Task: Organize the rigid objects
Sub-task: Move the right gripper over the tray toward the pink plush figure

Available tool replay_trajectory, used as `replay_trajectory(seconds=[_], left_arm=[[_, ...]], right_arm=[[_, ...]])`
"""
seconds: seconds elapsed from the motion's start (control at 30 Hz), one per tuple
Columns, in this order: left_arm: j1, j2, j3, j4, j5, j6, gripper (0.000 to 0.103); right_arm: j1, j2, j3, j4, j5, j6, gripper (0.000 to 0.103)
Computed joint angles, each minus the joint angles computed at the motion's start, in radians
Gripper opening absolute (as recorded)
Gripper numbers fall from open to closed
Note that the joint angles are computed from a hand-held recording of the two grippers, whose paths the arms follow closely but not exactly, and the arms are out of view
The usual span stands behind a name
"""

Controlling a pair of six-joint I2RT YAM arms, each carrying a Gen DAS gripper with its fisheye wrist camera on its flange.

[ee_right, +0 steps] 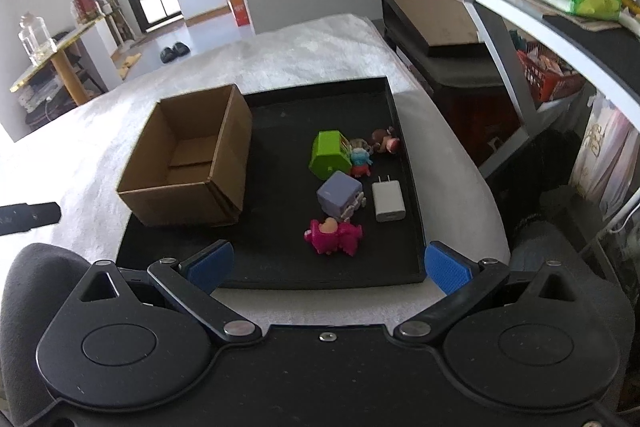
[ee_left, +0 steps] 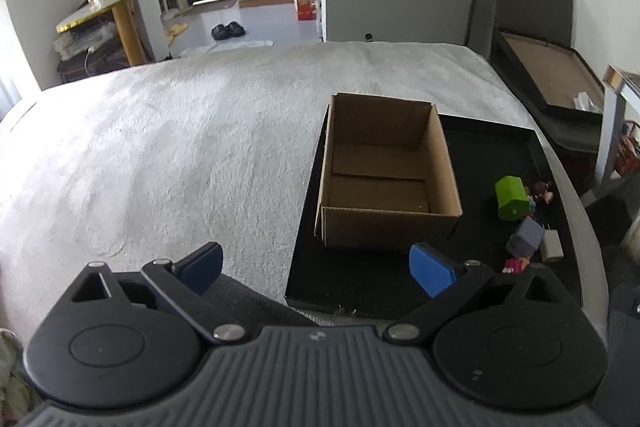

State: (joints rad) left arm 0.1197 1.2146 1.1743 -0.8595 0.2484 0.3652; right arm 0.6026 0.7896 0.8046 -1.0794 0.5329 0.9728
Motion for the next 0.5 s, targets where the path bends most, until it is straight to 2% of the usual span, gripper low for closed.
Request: replay_trajectory(seconds=[0.3,0.5], left_arm=[[-0.062,0.094,0.036,0.064,-0.083,-0.048,0.098],[-0.108,0.153,0.056,0.106,-0.124,-0.068,0.091]], right_arm=[[-0.136,0.041,-0.017,0.109,-0.072,-0.132,0.103],[-0.244,0.066,-0.048,0.193,-0.147,-0.200,0.100]])
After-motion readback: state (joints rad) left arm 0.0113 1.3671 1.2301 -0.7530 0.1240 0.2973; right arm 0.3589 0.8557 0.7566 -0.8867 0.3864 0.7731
